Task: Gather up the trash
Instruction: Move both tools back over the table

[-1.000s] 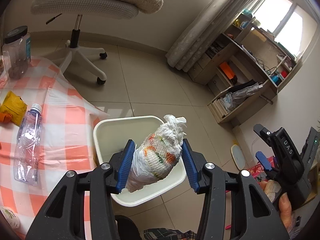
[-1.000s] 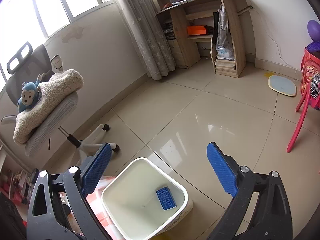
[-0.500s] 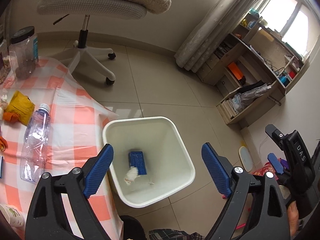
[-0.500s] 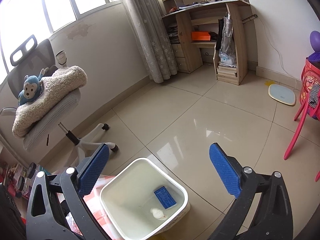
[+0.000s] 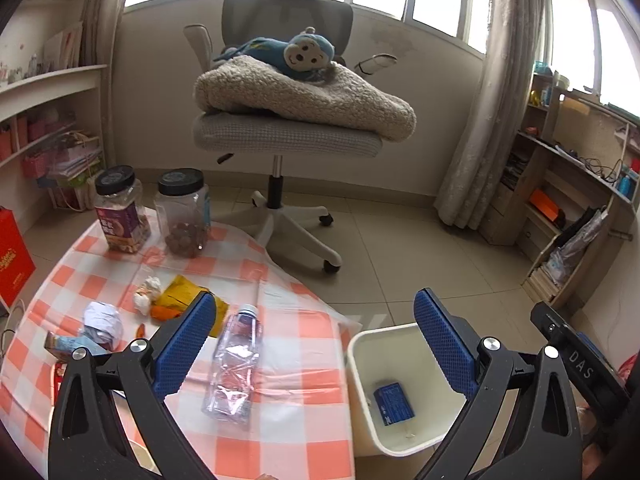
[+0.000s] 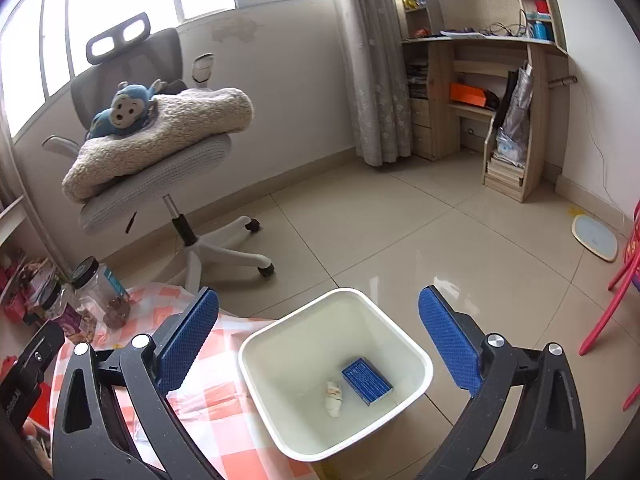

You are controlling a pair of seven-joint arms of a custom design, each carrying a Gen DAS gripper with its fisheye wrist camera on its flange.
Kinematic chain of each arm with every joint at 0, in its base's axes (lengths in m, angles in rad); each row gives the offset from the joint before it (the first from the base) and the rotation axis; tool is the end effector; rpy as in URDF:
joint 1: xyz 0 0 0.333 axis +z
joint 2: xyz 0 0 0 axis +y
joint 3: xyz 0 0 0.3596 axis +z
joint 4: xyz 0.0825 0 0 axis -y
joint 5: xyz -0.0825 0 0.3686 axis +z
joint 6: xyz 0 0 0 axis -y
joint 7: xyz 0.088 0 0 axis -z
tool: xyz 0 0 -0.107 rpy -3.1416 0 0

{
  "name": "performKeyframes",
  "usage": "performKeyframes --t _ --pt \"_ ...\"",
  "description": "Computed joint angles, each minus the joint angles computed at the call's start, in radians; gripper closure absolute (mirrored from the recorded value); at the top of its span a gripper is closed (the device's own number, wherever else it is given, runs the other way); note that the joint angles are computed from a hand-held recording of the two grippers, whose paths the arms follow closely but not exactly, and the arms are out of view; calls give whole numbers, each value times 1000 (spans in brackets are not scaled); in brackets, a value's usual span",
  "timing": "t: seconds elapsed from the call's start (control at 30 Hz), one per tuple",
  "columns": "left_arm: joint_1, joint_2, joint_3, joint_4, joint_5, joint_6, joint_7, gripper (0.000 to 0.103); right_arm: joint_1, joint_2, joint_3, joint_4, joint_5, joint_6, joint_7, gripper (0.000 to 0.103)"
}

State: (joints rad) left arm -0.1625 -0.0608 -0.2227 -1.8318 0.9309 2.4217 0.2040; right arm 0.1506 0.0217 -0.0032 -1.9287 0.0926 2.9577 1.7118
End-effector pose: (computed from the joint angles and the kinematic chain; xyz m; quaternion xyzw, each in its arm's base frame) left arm 0.5315 -0.2164 0.6736 -0.7420 0.4626 -0.3179 0.3666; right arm 0.5950 0.0821 0.6477 -0.5954 0.6420 -0.2649 0.4039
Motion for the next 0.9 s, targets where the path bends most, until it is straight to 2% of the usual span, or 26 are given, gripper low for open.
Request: performKeyframes --t 0.13,0.27,0.47,0.9 --pt "13 -50 1 -47 22 -43 -11 7 14 -38 20 -68 -106 111 60 7" --pt "33 -104 -9 -107 31 -70 -27 7 3 -57 52 -98 -232 152 147 7" --pt "67 -172 -15 -184 15 -87 -33 7 38 -62 75 -108 -188 150 64 7" --pt "140 -308 0 -332 -77 -140 -12 7 147 -39 115 -76 -125 68 -59 7"
